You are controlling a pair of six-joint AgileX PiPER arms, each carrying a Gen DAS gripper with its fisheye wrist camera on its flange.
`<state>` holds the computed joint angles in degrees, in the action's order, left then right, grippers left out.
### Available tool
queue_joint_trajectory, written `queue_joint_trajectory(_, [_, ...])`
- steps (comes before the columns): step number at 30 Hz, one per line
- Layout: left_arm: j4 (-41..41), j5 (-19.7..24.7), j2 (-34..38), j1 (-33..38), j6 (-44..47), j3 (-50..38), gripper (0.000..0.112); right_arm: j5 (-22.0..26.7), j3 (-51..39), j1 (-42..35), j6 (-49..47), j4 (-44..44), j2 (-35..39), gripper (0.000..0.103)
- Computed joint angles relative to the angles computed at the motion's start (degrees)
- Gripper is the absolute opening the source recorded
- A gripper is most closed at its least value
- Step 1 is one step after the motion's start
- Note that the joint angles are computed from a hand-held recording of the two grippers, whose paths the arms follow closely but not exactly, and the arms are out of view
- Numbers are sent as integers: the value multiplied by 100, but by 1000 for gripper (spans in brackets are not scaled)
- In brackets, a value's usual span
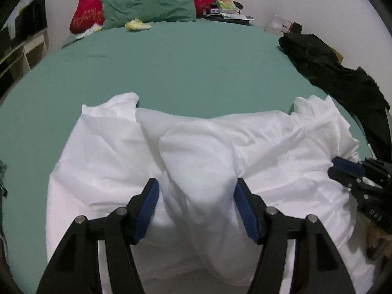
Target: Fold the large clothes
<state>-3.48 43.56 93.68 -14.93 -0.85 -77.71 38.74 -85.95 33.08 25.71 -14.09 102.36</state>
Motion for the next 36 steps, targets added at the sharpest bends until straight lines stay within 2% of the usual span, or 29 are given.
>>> queue_joint_trajectory(2, [-448, 113, -89, 120, 149, -73, 63, -52, 87, 32, 73, -105, -99, 21])
queue_joint_trajectory(4, [-1134, 234, -275, 336, 564, -78, 63, -104, 166, 156, 381, -391, -182, 31])
queue_joint_trajectory(6, [-1099, 206, -606, 375, 604, 78, 63, -233, 326, 185, 497, -490, -299, 46])
queue_joint_trajectory(7, [-983, 168, -812, 376, 612, 189, 63, -182, 375, 260, 601, -587, -388, 49])
queue_joint_trajectory(11, [-938, 330, -1421, 584, 778, 551, 63, 178, 491, 575, 1084, -1067, -685, 52])
queue_joint_trajectory(16, [-855, 494, -2136, 877, 848, 1035, 63, 538, 722, 873, 1633, -1227, -1079, 56])
queue_joint_trajectory(25, [-1316, 1182, -3432, 2001, 1503, 1916, 66, 1138, 1371, 1465, 2355, -1797, -2001, 61])
queue_joint_trajectory(31, [-1717, 1647, -3915, 3264, 2373, 2404, 68, 1703, 2282, 1743, 3075, -2156, -2950, 62])
queue_joint_trajectory(36, [-2316, 2258, -3982, 5017, 3370, 2521, 73, 2271, 3183, 1677, 3626, -2100, -4004, 65])
